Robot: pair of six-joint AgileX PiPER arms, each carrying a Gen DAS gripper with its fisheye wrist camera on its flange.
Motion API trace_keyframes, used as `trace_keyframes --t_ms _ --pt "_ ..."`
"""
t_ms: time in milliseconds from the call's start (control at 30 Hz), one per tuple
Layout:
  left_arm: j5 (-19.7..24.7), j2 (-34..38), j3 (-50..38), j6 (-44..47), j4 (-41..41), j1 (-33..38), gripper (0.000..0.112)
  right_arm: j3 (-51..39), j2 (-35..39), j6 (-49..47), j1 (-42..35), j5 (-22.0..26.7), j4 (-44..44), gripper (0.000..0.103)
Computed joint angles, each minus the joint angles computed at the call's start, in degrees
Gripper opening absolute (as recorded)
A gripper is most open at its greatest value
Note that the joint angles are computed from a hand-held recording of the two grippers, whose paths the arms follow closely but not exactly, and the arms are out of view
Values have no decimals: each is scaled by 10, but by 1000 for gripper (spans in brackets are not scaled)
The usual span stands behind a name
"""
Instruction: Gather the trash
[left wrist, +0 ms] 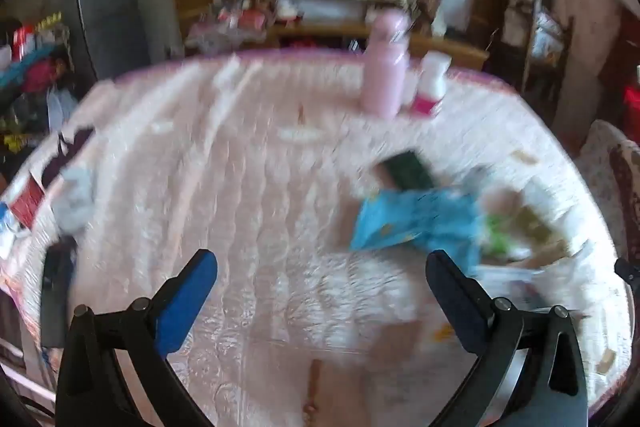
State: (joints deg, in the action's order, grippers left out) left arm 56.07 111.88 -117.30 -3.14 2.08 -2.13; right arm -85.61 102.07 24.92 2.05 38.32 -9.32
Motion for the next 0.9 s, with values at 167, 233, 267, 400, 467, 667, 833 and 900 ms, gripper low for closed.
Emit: trace_keyframes --t_ms 167,233,267,400,467,667,833,900 --pt "-28 -74 43 9 -11 -33 103 27 -72 36 33 -2 -33 103" --pt "-39 -97 63 14 -28 -43 103 38 -101 50 43 -2 -54 103" --pt "-57 -116 92 8 -27 -52 103 41 -114 52 47 -1 -61 103" --pt "-108 -166 160 -8 -17 -80 103 68 -169 60 63 -16 -76 103" --pt "-128 -188 188 0 -21 -87 103 77 -193 68 70 -24 -82 103" --pt "-150 -226 222 -8 -25 -98 103 87 -232 114 101 -26 -124 103" --pt "-160 -245 235 -23 -18 -97 103 84 -245 131 125 -18 -149 103" --pt "-159 -247 235 -26 -19 -95 103 85 -249 136 132 -17 -158 103"
